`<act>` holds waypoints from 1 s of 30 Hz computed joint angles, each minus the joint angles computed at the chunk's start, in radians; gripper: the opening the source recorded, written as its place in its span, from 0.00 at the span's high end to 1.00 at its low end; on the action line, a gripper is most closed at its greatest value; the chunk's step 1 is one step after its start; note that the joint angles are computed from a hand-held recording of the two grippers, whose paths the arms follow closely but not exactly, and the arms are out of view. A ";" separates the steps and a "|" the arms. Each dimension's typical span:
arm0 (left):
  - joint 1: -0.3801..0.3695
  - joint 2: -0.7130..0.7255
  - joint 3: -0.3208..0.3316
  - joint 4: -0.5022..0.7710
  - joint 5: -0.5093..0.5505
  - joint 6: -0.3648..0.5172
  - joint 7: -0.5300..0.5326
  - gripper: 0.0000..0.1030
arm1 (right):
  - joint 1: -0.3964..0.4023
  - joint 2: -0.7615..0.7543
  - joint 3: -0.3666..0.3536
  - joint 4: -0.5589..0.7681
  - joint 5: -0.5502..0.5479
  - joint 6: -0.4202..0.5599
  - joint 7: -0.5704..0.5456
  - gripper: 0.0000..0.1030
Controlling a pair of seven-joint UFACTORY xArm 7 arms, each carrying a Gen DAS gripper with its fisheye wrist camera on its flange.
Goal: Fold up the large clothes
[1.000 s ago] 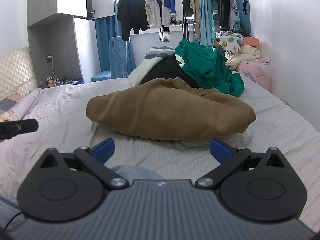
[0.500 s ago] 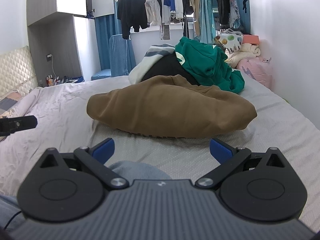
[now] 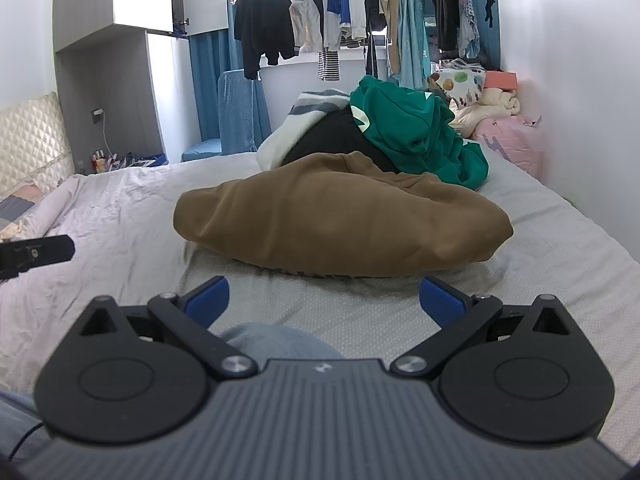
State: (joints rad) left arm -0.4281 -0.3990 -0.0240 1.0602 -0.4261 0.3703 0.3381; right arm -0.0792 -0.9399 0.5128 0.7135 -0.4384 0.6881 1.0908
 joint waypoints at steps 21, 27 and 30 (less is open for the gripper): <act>-0.001 0.002 0.004 0.001 0.001 0.006 0.004 0.01 | 0.002 0.008 -0.004 0.023 -0.002 0.029 -0.008 0.00; 0.001 0.001 0.002 0.000 0.000 0.004 0.004 0.01 | 0.006 0.013 -0.007 0.022 -0.003 0.026 -0.010 0.00; 0.001 0.001 0.002 0.001 0.000 0.005 0.006 0.01 | 0.007 0.015 -0.007 0.024 -0.004 0.024 -0.009 0.00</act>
State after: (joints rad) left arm -0.4271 -0.3979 -0.0221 1.0610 -0.4264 0.3758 0.3446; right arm -0.0727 -0.9245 0.5061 0.7370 -0.4423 0.7121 1.0817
